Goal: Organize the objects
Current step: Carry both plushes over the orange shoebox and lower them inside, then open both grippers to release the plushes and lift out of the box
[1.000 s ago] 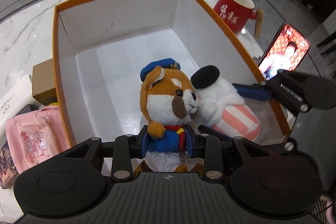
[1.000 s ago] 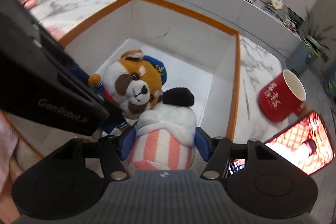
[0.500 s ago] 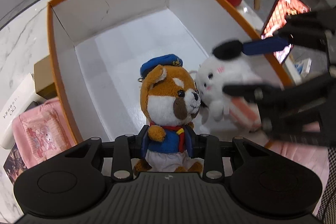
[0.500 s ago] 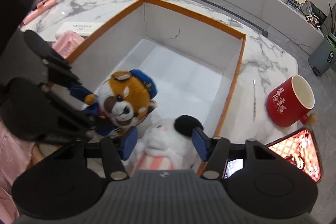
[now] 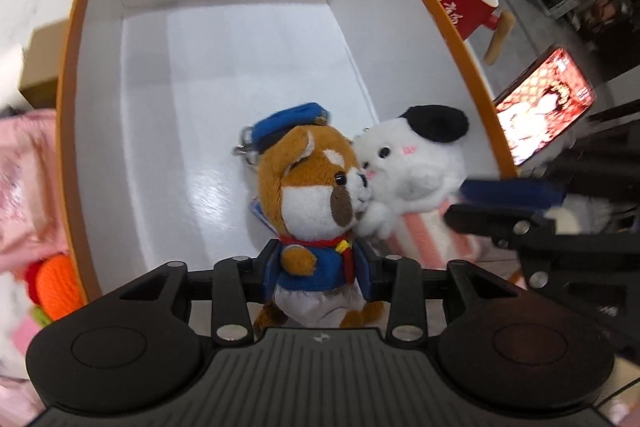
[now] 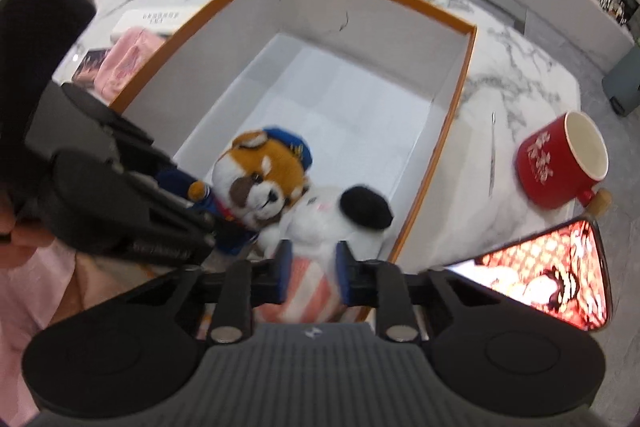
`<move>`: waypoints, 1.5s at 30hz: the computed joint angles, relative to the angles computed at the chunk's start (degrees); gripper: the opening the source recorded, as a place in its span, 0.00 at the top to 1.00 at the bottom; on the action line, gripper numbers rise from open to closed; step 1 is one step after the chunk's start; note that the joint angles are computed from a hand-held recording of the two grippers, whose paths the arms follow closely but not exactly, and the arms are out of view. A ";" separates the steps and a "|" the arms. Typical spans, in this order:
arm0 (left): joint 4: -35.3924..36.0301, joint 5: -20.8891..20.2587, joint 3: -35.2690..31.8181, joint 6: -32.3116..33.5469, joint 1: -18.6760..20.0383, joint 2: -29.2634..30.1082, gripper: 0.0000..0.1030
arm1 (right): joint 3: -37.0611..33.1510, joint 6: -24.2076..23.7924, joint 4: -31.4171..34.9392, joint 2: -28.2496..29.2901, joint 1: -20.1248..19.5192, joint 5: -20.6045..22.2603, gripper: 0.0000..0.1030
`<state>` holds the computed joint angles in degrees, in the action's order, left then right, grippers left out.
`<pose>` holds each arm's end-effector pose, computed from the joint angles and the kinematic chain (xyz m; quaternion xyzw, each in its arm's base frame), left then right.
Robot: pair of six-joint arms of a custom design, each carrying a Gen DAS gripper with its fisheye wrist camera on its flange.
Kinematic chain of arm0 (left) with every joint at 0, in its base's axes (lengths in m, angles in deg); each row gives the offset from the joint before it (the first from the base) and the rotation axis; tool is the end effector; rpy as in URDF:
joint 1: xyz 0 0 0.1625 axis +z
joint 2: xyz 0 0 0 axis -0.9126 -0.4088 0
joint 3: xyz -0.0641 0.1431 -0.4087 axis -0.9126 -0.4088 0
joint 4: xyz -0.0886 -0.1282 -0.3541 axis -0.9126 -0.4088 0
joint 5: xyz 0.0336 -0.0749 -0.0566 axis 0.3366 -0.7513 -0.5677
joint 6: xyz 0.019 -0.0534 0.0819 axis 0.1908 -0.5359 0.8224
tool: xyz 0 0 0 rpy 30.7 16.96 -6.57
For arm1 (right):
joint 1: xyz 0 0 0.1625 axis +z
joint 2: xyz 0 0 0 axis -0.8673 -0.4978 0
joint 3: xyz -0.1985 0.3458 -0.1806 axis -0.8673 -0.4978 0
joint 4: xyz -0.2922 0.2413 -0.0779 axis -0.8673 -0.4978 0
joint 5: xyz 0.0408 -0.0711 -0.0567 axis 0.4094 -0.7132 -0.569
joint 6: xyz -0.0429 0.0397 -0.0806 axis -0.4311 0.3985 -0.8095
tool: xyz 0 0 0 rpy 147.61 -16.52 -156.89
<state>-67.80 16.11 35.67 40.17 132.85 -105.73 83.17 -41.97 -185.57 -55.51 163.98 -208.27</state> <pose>-0.1384 -0.7481 0.1209 0.2536 0.9514 0.0397 0.1700 0.2529 -0.7276 0.1007 0.2955 -0.8918 0.0647 0.3365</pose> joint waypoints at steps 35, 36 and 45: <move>-1.84 0.19 -0.29 8.45 0.44 0.51 0.53 | -5.13 -5.55 -3.22 5.37 1.02 -6.68 0.91; -2.83 -0.18 0.57 8.91 0.49 -0.19 0.48 | -4.39 -5.53 -4.40 4.97 1.21 -6.45 0.91; -13.66 -3.40 8.52 14.91 0.08 -8.05 0.45 | 1.78 -5.09 -14.95 2.26 3.58 -2.79 0.79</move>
<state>-81.45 12.71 44.19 55.08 132.93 -113.78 84.95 -47.06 -200.52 -53.26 167.55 -211.06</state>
